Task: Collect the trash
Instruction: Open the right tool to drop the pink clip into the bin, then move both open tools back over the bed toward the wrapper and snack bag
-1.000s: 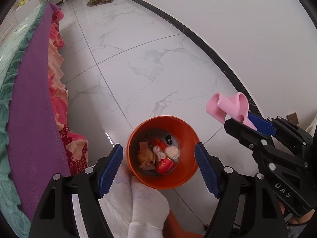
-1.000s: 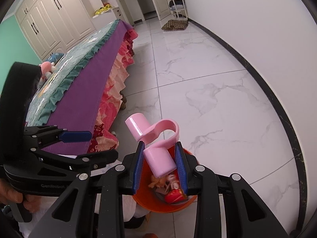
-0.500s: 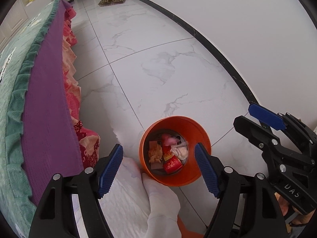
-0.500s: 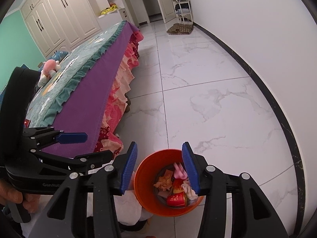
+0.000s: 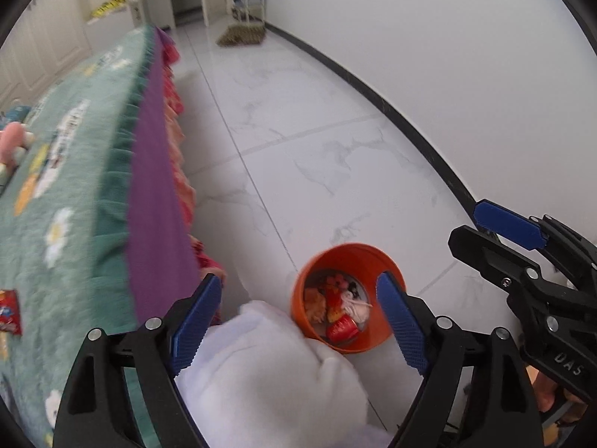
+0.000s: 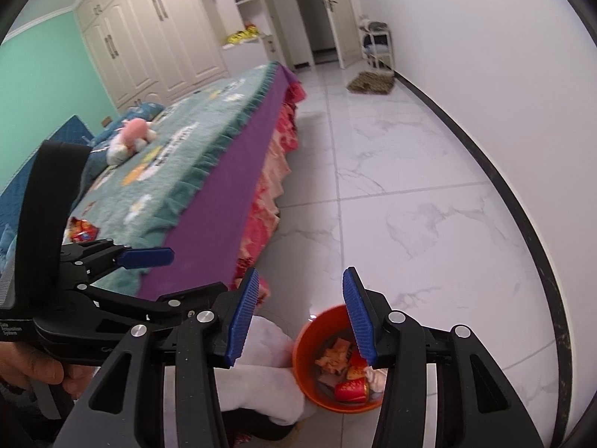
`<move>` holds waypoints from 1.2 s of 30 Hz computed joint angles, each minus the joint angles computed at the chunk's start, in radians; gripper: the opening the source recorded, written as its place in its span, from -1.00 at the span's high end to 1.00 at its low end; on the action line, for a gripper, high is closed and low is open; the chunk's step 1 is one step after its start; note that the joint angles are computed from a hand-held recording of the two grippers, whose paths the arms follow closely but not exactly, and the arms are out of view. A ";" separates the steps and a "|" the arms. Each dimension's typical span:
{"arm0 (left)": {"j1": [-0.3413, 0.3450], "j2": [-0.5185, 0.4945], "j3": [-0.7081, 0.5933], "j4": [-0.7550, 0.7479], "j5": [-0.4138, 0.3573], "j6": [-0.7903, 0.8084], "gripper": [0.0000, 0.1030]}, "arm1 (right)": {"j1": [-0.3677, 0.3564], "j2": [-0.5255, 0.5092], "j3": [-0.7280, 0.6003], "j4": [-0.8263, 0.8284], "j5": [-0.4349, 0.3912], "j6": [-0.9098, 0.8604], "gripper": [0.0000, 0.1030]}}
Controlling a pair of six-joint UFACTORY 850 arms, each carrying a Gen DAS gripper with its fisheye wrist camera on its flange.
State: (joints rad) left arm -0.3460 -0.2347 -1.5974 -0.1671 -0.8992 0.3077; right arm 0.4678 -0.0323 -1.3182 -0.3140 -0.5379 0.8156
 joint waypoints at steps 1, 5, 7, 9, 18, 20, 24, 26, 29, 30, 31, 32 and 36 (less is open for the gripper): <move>0.006 0.011 0.006 0.004 0.006 0.001 -0.65 | 0.006 -0.001 -0.008 0.003 0.001 -0.007 0.07; 0.042 0.067 0.034 0.006 0.026 -0.012 -0.65 | 0.048 -0.017 -0.056 -0.013 0.001 -0.012 -0.04; 0.067 0.097 0.052 -0.002 0.038 -0.020 -0.65 | 0.072 -0.028 -0.087 -0.012 0.001 -0.027 -0.04; 0.089 0.123 0.069 -0.002 0.050 -0.026 -0.65 | 0.095 -0.042 -0.119 -0.013 -0.002 -0.042 -0.05; 0.207 0.230 0.140 0.009 0.083 -0.068 -0.66 | 0.188 -0.152 -0.299 0.050 -0.014 -0.168 -0.14; 0.242 0.251 0.158 0.008 0.093 -0.077 -0.66 | 0.206 -0.182 -0.343 0.074 -0.018 -0.202 -0.16; 0.303 0.288 0.190 0.031 0.108 -0.100 -0.76 | 0.242 -0.263 -0.459 0.130 -0.034 -0.289 -0.24; 0.340 0.304 0.205 0.027 0.113 -0.099 -0.76 | 0.252 -0.294 -0.505 0.151 -0.041 -0.323 -0.24; 0.391 0.321 0.217 0.031 0.112 -0.099 -0.76 | 0.274 -0.363 -0.606 0.197 -0.064 -0.391 -0.24; 0.408 0.324 0.219 0.032 0.112 -0.101 -0.76 | 0.280 -0.389 -0.645 0.216 -0.074 -0.418 -0.24; 0.428 0.326 0.220 0.032 0.111 -0.103 -0.76 | 0.287 -0.419 -0.689 0.233 -0.087 -0.444 -0.24; 0.447 0.330 0.221 0.031 0.108 -0.103 -0.76 | 0.293 -0.438 -0.717 0.241 -0.095 -0.457 -0.24; 0.517 0.329 0.216 0.028 0.110 -0.107 -0.76 | 0.314 -0.561 -0.906 0.311 -0.164 -0.545 -0.24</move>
